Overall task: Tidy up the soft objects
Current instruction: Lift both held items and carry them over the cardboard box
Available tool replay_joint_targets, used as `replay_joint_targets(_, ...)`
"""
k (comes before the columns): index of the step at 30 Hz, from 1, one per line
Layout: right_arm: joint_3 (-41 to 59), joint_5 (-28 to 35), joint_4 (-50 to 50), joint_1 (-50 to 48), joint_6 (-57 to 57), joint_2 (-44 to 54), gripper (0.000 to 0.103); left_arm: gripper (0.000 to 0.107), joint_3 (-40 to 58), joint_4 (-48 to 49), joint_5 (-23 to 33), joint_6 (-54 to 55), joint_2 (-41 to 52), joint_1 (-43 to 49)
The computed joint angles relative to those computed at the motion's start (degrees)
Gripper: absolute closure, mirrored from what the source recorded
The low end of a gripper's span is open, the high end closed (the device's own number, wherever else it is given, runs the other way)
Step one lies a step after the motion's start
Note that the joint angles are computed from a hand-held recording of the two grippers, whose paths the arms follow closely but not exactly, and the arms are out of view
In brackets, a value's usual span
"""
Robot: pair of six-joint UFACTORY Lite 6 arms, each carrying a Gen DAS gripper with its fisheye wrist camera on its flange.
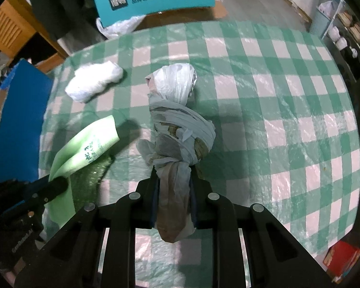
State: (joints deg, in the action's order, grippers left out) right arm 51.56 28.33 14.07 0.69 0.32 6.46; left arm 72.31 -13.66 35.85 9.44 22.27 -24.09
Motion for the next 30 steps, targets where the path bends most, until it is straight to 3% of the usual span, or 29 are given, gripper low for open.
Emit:
replay_joint_targets(17, 2.2, 4.6, -2.7, 4.6, 4.6, -7.9, 0.084, 0.1, -0.9, 0.6, 2.4, 3.5, -9.3, 6.2)
replay_joint_targets(30, 8.1, 6.1, -7.8, 11.4, 12.4, -6.7, 0.084, 0.1, -1.0, 0.8, 3.2, 6.0, -13.6, 10.9)
